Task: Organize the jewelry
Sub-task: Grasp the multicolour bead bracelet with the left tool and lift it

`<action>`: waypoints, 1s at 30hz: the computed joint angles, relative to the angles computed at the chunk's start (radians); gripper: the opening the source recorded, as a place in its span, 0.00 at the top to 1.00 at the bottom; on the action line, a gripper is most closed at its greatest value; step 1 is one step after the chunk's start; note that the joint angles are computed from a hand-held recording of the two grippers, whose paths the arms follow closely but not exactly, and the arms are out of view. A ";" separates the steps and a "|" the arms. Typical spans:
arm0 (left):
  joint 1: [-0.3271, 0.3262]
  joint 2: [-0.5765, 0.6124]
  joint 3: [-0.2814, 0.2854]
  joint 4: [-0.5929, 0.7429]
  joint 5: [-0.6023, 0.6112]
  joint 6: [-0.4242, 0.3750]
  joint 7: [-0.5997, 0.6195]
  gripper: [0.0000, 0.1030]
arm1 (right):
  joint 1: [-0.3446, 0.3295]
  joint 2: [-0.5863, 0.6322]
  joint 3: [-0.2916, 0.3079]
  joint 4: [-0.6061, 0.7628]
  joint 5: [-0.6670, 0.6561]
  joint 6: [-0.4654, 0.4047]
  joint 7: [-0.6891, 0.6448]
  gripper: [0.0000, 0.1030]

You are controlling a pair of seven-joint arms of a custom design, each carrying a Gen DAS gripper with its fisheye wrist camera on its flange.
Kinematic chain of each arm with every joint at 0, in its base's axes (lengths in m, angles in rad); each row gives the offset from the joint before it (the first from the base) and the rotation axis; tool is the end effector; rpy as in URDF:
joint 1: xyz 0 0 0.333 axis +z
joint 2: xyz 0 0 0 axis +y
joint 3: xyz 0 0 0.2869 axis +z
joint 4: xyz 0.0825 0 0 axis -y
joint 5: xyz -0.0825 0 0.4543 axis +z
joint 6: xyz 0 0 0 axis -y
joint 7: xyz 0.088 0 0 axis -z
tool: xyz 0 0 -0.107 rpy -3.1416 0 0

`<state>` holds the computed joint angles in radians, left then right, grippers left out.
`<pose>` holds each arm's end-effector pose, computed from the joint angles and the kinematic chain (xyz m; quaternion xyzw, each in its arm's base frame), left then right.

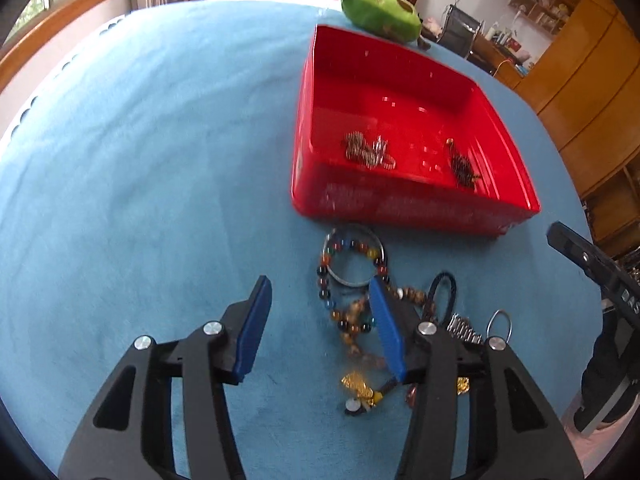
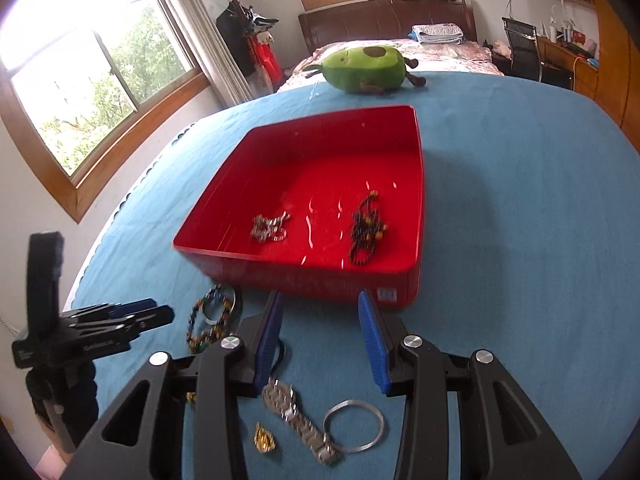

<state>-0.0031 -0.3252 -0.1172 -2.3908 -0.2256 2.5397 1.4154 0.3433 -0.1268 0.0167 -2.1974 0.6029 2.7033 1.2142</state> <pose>0.5490 -0.0640 0.4317 -0.7472 0.6187 -0.2257 0.0893 0.5825 0.1987 0.4432 -0.7367 0.5727 -0.0665 0.3535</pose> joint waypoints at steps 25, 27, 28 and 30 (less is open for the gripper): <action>-0.038 0.049 0.027 -0.009 -0.202 0.031 0.158 0.94 | 0.008 -0.008 0.002 -0.052 -0.017 -0.025 0.002 0.61; -0.045 0.013 0.036 -0.033 -0.228 0.050 0.181 0.94 | 0.009 -0.012 0.002 -0.056 -0.014 -0.024 -0.002 0.61; -0.053 -0.019 0.043 -0.055 -0.249 0.068 0.203 0.94 | 0.011 -0.014 0.002 -0.058 -0.013 -0.023 -0.005 0.61; -0.061 -0.057 0.053 -0.079 -0.271 0.087 0.226 0.94 | 0.014 -0.018 0.002 -0.060 -0.011 -0.022 -0.010 0.61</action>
<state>-0.0641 -0.3823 -0.0646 -2.4699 -0.4965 2.6265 1.6411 0.3571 -0.1443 0.0189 -2.2576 0.5921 2.6813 1.2044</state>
